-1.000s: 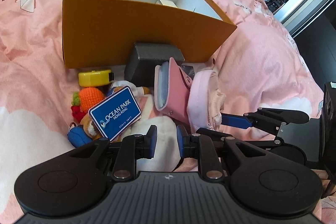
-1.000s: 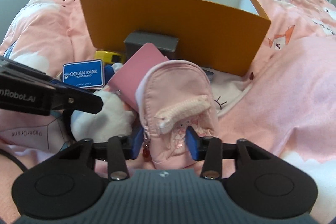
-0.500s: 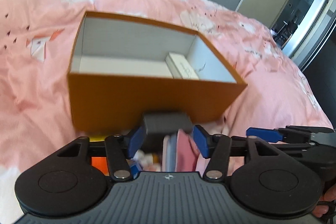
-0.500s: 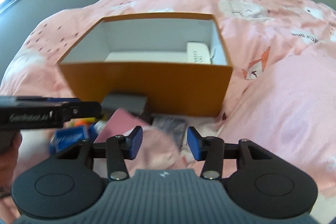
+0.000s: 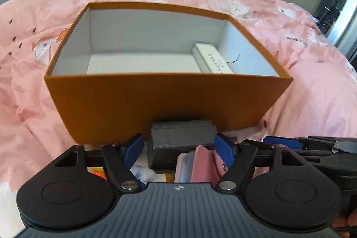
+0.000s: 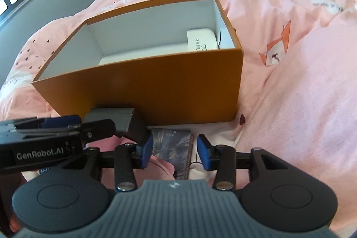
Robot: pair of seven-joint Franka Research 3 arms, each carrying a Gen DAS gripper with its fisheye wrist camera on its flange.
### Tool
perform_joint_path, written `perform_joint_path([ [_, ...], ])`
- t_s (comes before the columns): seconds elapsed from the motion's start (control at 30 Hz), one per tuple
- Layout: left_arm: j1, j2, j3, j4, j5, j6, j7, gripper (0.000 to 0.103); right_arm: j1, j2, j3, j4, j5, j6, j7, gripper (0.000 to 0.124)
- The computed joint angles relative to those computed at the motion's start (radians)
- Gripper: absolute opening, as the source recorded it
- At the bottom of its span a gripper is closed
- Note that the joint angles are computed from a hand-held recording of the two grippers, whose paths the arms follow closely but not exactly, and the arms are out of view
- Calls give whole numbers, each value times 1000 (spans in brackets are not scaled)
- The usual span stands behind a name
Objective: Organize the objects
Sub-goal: 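Grasp the dark grey box with the left tool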
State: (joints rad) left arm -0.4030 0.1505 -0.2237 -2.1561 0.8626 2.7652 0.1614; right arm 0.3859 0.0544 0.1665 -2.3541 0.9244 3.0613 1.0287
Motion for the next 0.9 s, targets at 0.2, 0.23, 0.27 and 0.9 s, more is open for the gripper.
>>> perform_joint_path([
  [0.2,-5,17,3,14,-8,-22,-4,88,-29,55,19,58,170,-48,-164,45],
  [0.23,-7,22,3,21,-4,-25,-3,88,-33,62,18,65,181,-58,-169,45],
  [0.27,-9,27,2,28,-6,-29,4,88,-36,66,16,68,186,-65,-170,45],
  [0.9,-29,126,4,143,-196,-119,181,98,-37,104,-1,138,520,-216,-547,33],
])
